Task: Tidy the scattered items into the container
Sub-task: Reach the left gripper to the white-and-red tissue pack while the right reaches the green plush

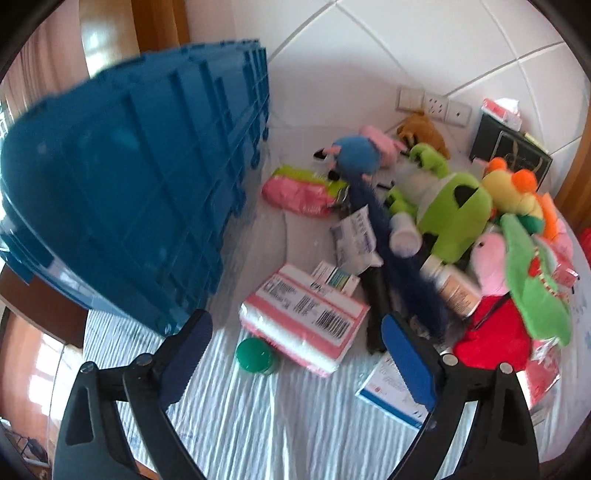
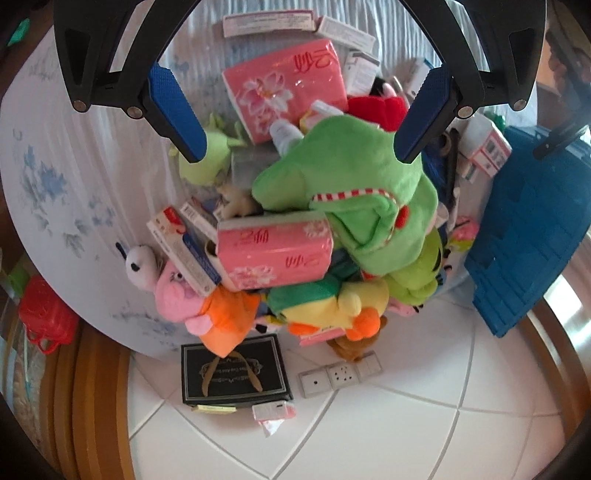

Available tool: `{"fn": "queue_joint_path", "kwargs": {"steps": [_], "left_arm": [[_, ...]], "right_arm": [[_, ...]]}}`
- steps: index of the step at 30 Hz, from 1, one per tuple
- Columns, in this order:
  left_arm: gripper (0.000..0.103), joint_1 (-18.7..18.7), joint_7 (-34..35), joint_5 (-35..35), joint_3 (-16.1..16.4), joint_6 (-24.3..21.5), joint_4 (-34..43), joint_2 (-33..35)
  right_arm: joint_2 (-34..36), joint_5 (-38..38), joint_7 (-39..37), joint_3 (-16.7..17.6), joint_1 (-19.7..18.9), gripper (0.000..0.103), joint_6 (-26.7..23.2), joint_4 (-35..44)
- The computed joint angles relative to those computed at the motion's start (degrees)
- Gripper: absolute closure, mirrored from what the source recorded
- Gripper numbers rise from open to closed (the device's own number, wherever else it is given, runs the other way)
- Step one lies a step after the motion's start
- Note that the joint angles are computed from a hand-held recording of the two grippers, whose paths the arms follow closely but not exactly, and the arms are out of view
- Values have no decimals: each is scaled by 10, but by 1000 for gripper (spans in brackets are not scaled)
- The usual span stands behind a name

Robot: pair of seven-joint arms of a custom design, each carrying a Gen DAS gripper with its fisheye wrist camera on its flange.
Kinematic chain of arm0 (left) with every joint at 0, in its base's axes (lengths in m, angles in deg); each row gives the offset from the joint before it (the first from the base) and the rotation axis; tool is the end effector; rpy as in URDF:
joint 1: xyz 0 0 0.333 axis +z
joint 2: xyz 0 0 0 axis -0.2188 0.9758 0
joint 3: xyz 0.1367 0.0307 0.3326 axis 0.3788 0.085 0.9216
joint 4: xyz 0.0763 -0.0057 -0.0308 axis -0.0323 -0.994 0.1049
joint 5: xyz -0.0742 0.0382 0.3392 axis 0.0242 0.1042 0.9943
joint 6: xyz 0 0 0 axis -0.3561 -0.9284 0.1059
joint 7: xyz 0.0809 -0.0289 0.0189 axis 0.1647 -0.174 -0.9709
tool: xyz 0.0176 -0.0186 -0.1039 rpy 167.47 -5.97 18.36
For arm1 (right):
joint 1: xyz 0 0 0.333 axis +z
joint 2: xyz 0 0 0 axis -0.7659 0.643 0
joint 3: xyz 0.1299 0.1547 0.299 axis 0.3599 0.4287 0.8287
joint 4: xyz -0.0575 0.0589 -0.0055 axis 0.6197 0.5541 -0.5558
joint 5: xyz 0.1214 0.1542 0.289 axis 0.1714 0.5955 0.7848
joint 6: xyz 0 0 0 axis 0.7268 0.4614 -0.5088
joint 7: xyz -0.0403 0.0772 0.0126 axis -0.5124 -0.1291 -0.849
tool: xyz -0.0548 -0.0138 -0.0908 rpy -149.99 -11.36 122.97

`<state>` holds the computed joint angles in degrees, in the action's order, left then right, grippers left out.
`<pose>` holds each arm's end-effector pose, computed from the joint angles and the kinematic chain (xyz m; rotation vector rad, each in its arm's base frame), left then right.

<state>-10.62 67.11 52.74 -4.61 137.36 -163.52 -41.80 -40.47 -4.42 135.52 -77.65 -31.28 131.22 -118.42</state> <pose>0.3879 -0.1531 0.5093 -2.0520 1.5315 -0.4359 0.4477 0.2179 0.5334 -1.7147 1.8217 -0.3748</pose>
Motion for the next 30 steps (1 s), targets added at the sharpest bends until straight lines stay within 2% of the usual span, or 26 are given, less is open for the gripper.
{"fn": "queue_joint_path", "kwargs": {"steps": [1,2,3,5,15,19,21,23,24,25,27,30], "left_arm": [[9,0,2,0,1,0,-3,2],[9,-1,5,0,3,1,-5,4],[9,-1,7,1,5,4,-7,6],[10,2,6,6,6,9,-9,12],[10,-15,18,-24,33,21,-5,68],[10,-23,7,-12,34,17,-1,76],[10,-23,-1,-3,36,12,-8,68],[20,-23,-6,0,38,8,-21,55],[30,-24,-1,-8,42,9,-29,49],[33,-26,7,-21,46,10,-39,42],[35,-20,3,-30,43,11,-56,31],[36,-10,-13,-31,33,12,-73,27]], "right_arm": [[3,-8,6,3,-2,1,-5,3],[5,-18,15,6,-3,8,-12,6],[9,-19,16,8,-1,24,-17,10],[18,0,7,5,5,45,-22,16],[58,13,0,11,20,46,-37,50],[75,58,-78,21,34,46,-21,79],[99,72,-115,30,43,52,-26,112],[134,98,-158,46,50,62,-34,156],[154,110,-180,55,53,64,-37,179],[170,120,-196,62,55,64,-39,196],[221,146,-243,86,56,64,-59,255],[290,156,-279,102,69,64,-97,338]]}}
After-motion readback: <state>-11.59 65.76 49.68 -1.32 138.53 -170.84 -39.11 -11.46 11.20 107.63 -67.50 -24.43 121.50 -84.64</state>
